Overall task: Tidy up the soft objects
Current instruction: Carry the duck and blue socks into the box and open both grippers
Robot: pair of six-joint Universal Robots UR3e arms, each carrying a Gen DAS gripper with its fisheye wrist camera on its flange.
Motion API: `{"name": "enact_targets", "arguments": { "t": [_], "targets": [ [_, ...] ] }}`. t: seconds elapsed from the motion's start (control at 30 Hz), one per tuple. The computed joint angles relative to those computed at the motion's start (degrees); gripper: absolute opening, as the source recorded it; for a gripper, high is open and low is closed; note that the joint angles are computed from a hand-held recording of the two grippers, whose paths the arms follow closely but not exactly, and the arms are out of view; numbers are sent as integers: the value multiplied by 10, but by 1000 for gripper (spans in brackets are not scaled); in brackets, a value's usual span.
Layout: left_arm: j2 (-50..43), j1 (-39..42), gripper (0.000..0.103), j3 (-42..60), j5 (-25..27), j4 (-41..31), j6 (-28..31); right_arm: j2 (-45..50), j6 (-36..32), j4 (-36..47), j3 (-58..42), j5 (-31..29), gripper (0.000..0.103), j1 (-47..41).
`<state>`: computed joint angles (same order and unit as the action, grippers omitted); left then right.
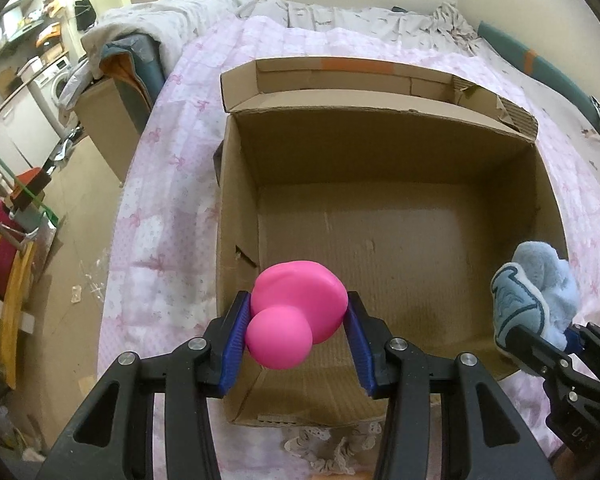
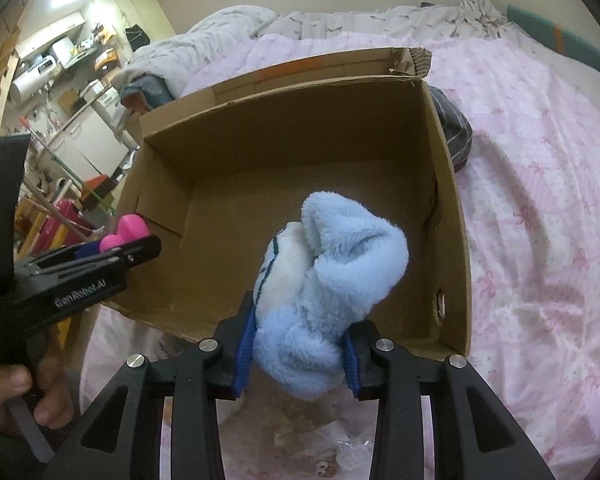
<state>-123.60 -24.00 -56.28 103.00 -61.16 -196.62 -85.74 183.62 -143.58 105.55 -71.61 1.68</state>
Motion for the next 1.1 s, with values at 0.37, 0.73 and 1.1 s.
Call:
{"name": "enact_targets", "arguments": {
  "t": [0.37, 0.73, 1.1],
  "targets": [
    [2, 1, 43, 2, -4, -11, 7, 1, 3, 7, -4, -2, 42, 1],
    [9, -1, 70, -8, -21, -7, 19, 3, 8, 9, -5, 10, 48, -6],
    [20, -10, 70, -19, 4, 15, 20, -30, 56, -36, 29, 48, 103, -41]
  ]
}}
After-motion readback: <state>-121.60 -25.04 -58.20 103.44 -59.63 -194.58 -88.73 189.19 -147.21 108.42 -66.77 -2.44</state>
